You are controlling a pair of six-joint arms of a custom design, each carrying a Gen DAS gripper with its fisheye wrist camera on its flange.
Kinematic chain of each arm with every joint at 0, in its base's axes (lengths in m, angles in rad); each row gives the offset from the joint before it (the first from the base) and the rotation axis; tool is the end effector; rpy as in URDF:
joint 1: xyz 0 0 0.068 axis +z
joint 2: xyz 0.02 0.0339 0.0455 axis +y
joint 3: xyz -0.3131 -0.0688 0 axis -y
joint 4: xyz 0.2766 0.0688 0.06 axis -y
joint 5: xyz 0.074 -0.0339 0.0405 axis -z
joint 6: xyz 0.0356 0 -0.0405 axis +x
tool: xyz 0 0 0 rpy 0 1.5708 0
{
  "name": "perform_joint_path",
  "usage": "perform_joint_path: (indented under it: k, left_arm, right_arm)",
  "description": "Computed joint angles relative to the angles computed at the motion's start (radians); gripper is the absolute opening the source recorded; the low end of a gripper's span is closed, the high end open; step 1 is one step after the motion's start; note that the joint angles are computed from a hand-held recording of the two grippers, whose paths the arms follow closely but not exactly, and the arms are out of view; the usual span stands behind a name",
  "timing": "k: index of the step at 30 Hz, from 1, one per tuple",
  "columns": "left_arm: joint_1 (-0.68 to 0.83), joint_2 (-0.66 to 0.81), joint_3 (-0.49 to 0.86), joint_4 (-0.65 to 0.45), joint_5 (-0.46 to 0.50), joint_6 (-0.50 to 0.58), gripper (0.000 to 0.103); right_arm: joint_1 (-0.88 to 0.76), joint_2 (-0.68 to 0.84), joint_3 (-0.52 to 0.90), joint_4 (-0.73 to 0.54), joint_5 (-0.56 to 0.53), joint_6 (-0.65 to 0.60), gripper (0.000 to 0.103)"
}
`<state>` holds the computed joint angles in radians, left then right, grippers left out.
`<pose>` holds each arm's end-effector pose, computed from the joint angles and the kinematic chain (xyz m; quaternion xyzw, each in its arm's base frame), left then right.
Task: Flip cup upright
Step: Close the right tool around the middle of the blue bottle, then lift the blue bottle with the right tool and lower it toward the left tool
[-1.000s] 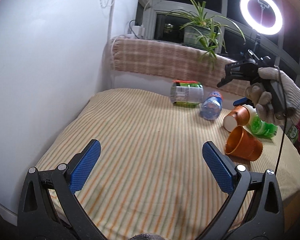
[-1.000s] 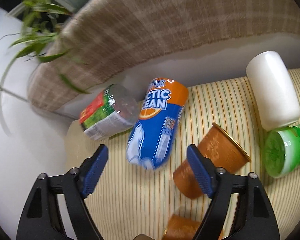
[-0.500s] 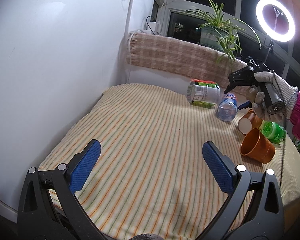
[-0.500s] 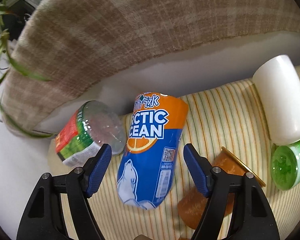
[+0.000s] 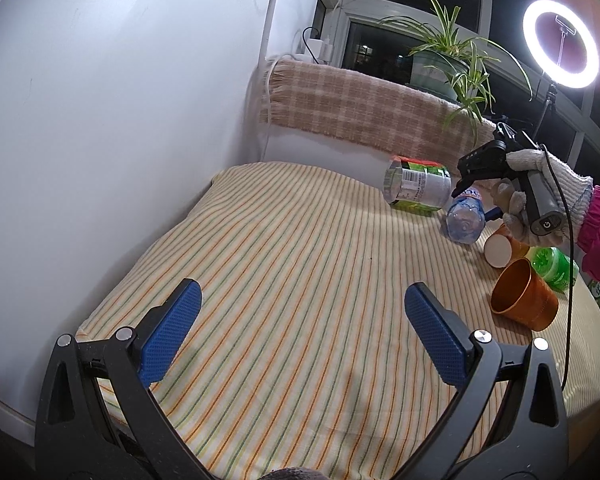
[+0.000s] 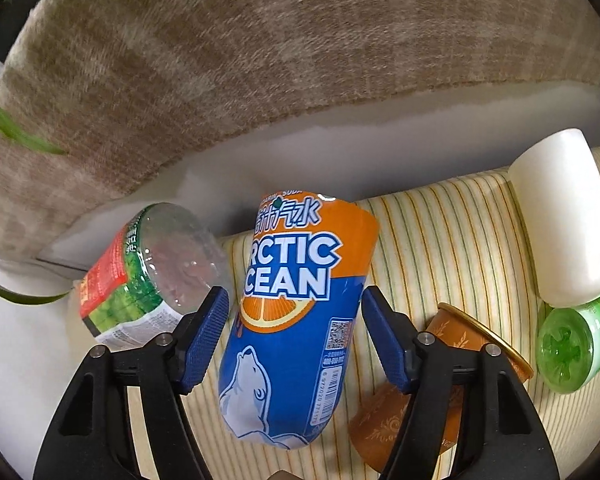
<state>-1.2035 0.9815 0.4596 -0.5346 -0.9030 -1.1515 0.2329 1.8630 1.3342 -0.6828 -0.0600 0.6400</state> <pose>0.0846 -0.1420 0.2043 -0.0883 0.8728 -0.0497 0.4774 0.4060 0.0985 0.2230 0.1936 0.9643 0.1022 0.1493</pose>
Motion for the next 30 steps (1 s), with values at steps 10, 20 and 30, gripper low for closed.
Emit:
perform_joint_path:
  k: [10, 20, 30]
  left_arm:
    - [0.006, -0.006, 0.000, -0.004, -0.002, 0.000, 0.103]
    - [-0.006, 0.013, 0.019, 0.005, -0.012, 0.018, 0.103]
    - [-0.097, 0.080, 0.094, -0.086, -0.071, -0.059, 0.103]
  right_arm:
    - [0.072, 0.000, -0.053, 0.056, 0.031, 0.066, 0.063]
    - [-0.043, -0.100, -0.146, 0.089, -0.053, -0.019, 0.059]
    - [-0.079, -0.226, -0.235, 0.176, -0.125, -0.094, 0.055]
